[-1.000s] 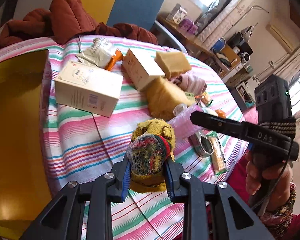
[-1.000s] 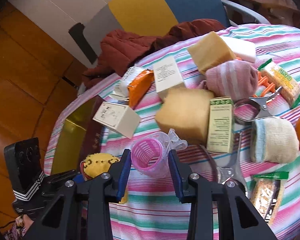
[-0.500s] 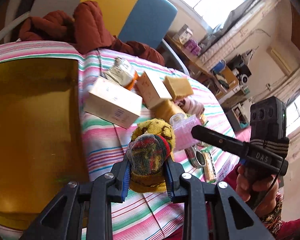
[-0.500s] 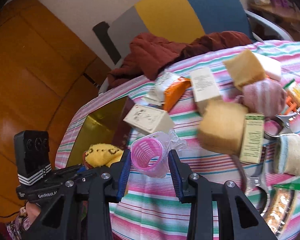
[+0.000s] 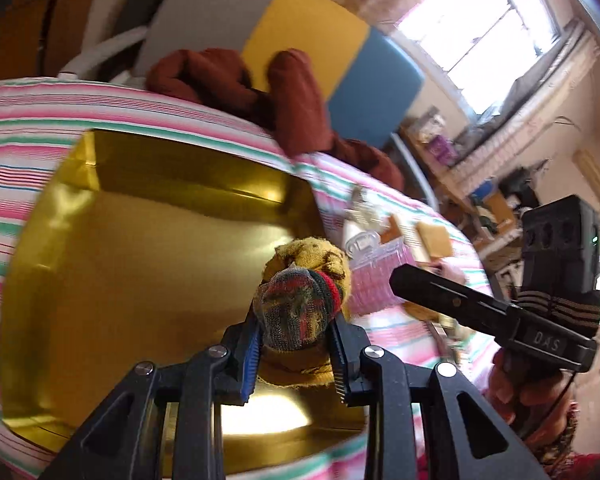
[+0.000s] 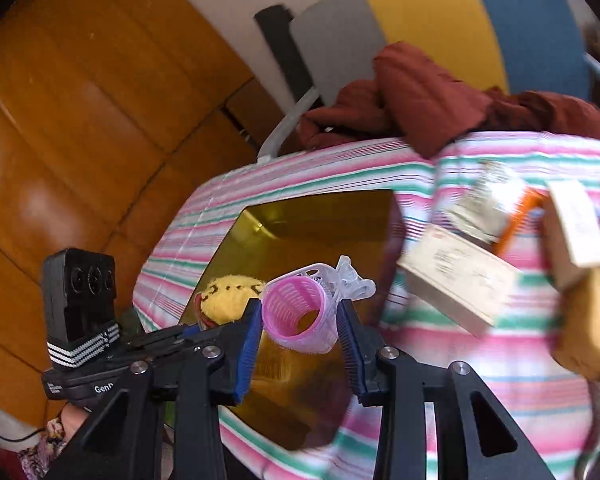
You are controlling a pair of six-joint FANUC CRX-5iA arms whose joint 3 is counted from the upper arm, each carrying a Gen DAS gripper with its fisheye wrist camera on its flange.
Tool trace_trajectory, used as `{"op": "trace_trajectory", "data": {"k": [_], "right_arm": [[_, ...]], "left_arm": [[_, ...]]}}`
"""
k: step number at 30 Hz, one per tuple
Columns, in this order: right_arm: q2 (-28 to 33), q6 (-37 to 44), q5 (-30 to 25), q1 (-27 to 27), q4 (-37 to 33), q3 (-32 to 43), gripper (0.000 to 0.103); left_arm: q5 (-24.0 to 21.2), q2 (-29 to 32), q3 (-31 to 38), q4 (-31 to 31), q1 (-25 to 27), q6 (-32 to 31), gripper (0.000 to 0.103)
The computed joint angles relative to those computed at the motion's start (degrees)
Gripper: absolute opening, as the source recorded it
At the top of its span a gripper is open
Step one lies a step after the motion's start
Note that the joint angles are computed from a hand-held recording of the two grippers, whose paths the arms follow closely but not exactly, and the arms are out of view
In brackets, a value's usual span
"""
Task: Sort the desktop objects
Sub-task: 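Carry the plush toy and pink curler together over the gold tray, then open both tools to drop the toy and curler into the tray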
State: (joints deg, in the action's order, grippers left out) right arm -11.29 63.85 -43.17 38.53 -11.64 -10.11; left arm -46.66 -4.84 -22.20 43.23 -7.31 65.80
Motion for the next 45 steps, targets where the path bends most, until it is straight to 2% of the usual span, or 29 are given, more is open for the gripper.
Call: {"op": "trace_trajectory", "data": {"k": [3, 9, 12, 15, 18, 20, 23, 26, 27, 30, 31, 36, 38, 39, 42, 45], "right_arm": [[5.8, 0.8, -1.7, 0.3, -1.7, 4.7, 0.038], [13.9, -0.6, -4.0, 1.3, 0.1, 11.1, 0.036], [17.7, -1.1, -4.6, 1.3, 0.5, 14.6, 0.034], [18.6, -3.2, -3.8, 2.0, 2.1, 15.2, 0.034], [18.5, -4.3, -4.2, 2.6, 3.1, 14.9, 0.039], [18.3, -5.7, -5.0, 3.2, 3.9, 14.4, 0.05], [17.6, -7.0, -4.6, 3.9, 4.4, 12.8, 0.064], [17.2, -6.7, -4.2, 4.2, 3.1, 12.3, 0.064], [17.4, -6.3, -4.2, 4.2, 2.7, 12.4, 0.064], [18.7, -5.9, -5.8, 5.0, 3.9, 13.5, 0.063], [19.1, -6.2, -6.3, 5.1, 4.3, 13.9, 0.062], [16.8, -7.5, -4.5, 5.9, 4.4, 11.5, 0.061], [14.8, -8.4, -3.3, 6.4, 5.2, 9.3, 0.061], [13.9, -8.8, -2.8, 6.5, 5.6, 8.4, 0.061], [9.7, -9.7, 0.0, 6.6, 6.5, 4.3, 0.062], [5.1, -14.8, 2.3, 7.7, 12.6, -0.9, 0.068]], "left_arm": [[-0.4, 1.4, 1.7, -4.0, 2.4, 1.8, 0.029], [0.0, 5.3, 6.7, -13.1, 5.6, 6.3, 0.03], [-0.5, 7.6, 9.9, -16.6, 6.9, 9.4, 0.035], [-1.7, 9.9, 13.9, -21.3, 7.4, 14.1, 0.05], [-1.7, 10.4, 15.7, -24.6, 7.7, 16.3, 0.053], [-0.3, 9.8, 14.5, -22.4, 8.5, 15.1, 0.056], [-1.3, 9.5, 14.0, -21.4, 9.2, 15.9, 0.057], [-1.9, 8.4, 12.1, -19.5, 9.1, 13.4, 0.054], [-2.4, 8.4, 12.4, -21.1, 8.4, 13.6, 0.05], [-4.6, 10.0, 16.6, -31.5, 5.6, 18.1, 0.03], [-5.1, 10.9, 17.6, -32.7, 5.1, 18.6, 0.027], [-5.4, 14.9, 23.2, -39.0, 4.1, 25.8, 0.027], [-6.4, 15.5, 24.5, -38.6, 4.2, 27.7, 0.03], [-6.5, 15.4, 24.5, -37.9, 4.4, 28.3, 0.036], [-4.5, 12.6, 21.3, -34.3, 5.1, 28.2, 0.047], [-3.5, 10.2, 18.7, -32.4, 5.3, 29.0, 0.049]]}}
